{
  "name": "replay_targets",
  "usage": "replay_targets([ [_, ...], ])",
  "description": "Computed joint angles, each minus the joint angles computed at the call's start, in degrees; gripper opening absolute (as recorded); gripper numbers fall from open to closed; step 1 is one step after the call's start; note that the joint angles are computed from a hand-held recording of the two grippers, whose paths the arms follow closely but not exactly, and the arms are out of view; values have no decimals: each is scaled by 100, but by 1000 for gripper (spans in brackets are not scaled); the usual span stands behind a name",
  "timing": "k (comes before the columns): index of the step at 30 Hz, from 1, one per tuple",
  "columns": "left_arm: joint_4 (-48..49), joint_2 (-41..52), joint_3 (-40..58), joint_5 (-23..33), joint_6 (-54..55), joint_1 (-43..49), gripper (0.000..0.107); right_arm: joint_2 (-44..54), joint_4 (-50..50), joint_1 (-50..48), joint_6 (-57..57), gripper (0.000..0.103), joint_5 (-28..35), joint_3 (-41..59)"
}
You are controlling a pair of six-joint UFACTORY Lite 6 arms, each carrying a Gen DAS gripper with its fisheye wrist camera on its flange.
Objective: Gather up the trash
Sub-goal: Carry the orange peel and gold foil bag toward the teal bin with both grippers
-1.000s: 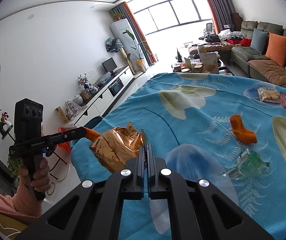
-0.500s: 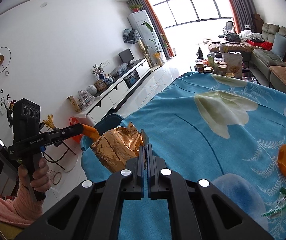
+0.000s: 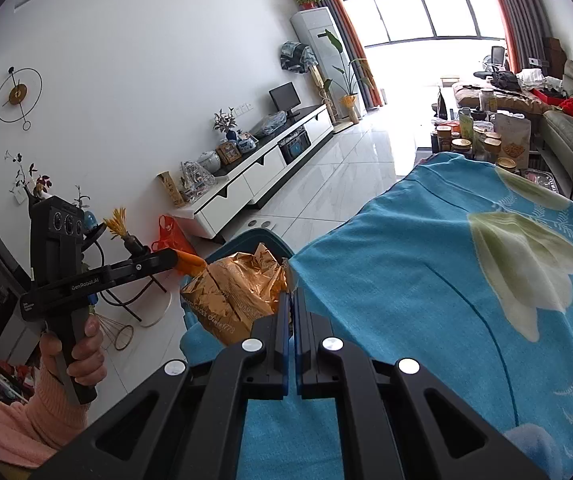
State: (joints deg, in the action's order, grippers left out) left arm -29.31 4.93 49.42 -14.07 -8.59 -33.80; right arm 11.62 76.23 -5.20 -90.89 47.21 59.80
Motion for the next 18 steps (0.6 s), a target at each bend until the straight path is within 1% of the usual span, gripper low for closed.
replay_targets([
  [11, -284, -149, -351, -31, 237, 432, 14, 523, -145, 837, 499, 1, -413, 689],
  [18, -173, -57, -435, -39, 77, 643, 14, 942, -234, 1223, 825, 1, -594, 1148],
])
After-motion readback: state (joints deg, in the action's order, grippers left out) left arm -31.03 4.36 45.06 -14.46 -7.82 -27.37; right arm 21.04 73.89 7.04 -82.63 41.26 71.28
